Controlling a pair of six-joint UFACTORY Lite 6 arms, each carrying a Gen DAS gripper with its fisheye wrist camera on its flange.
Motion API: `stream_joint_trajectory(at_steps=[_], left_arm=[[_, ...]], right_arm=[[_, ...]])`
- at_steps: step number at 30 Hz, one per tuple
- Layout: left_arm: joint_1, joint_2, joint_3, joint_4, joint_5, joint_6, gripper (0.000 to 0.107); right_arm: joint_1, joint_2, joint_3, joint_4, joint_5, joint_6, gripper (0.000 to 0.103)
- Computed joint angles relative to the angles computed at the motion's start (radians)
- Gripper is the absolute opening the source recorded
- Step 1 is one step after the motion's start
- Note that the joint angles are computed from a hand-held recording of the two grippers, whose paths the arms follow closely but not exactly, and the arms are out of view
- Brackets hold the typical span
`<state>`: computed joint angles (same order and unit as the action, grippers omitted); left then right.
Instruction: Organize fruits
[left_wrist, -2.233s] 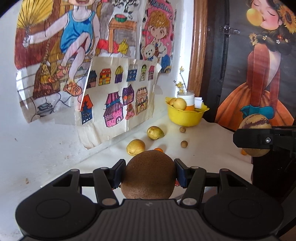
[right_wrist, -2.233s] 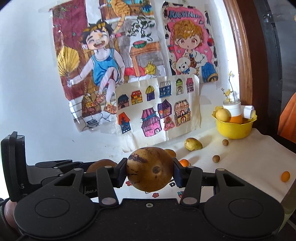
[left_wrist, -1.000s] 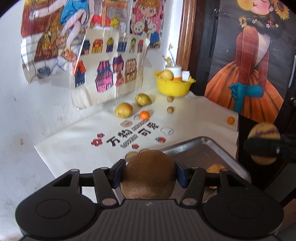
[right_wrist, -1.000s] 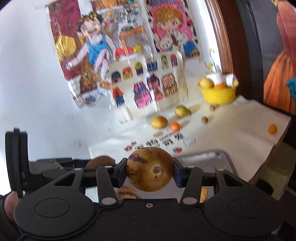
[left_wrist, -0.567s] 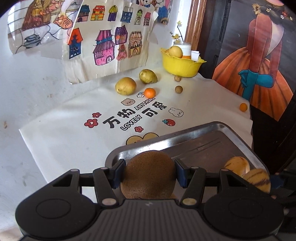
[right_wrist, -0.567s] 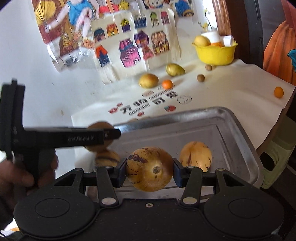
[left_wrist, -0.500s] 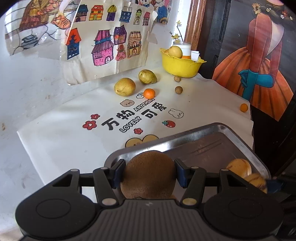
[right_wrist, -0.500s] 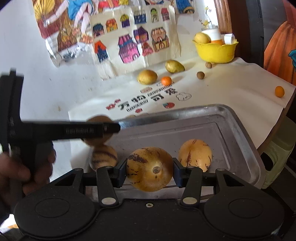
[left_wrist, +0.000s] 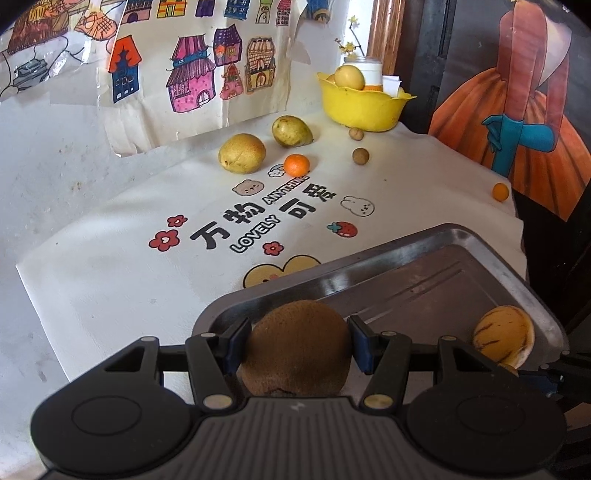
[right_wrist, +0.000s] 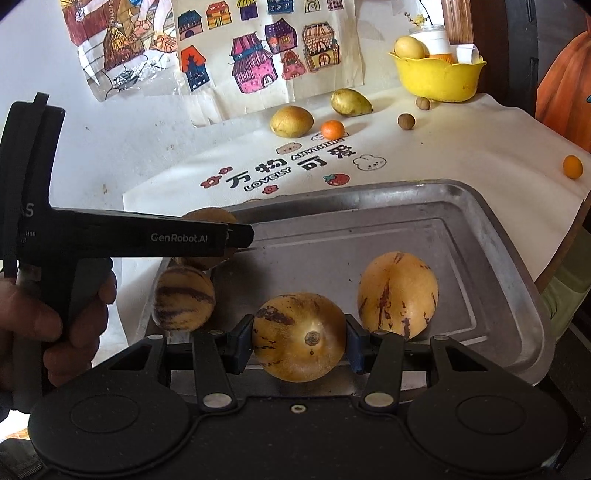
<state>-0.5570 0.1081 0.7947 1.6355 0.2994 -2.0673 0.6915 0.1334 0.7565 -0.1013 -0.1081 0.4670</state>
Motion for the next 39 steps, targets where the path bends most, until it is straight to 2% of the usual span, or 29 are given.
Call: stream_joint_trajectory(at_steps=[3,6,11,19,24,33,36,38,39], left_arm=[[0.012,0.013,-0.001,0.031,-0.009,-0.03,0.061],[0.005,0.019,0.001,0.035,0.002,-0.033,0.061],[0.003,0.021,-0.007,0.074,0.005,-0.076,0.062],[0.005,0.022,-0.01,0.076,-0.003,-0.085,0.063],[0.008,-0.003,-0.016,0.081,0.001,-0.089,0.064],[0.005,-0.071,-0.028,0.036,0.033,-0.051,0.081],[0.004,-0.093,-0.037,0.019,0.04,-0.039,0.084],[0.002,-0.109,-0.043,-0.003,0.047,-0.021,0.087],[-0.001,-0.116,-0.045,-0.019,0.051,-0.009,0.087]], right_arm=[[-0.009,0.02,0.003,-0.088,-0.01,0.087,0.052],[-0.01,0.028,0.003,-0.065,-0.022,0.054,0.052],[0.007,0.04,0.017,0.091,-0.015,-0.116,0.053],[-0.007,0.027,0.003,-0.068,-0.026,0.058,0.057],[-0.003,0.006,-0.009,0.003,-0.024,-0.013,0.058],[0.028,-0.068,-0.024,0.244,-0.011,-0.249,0.067],[0.035,-0.1,-0.03,0.338,-0.008,-0.343,0.073],[0.041,-0.122,-0.037,0.412,-0.009,-0.416,0.084],[0.043,-0.13,-0.038,0.43,-0.009,-0.432,0.087]])
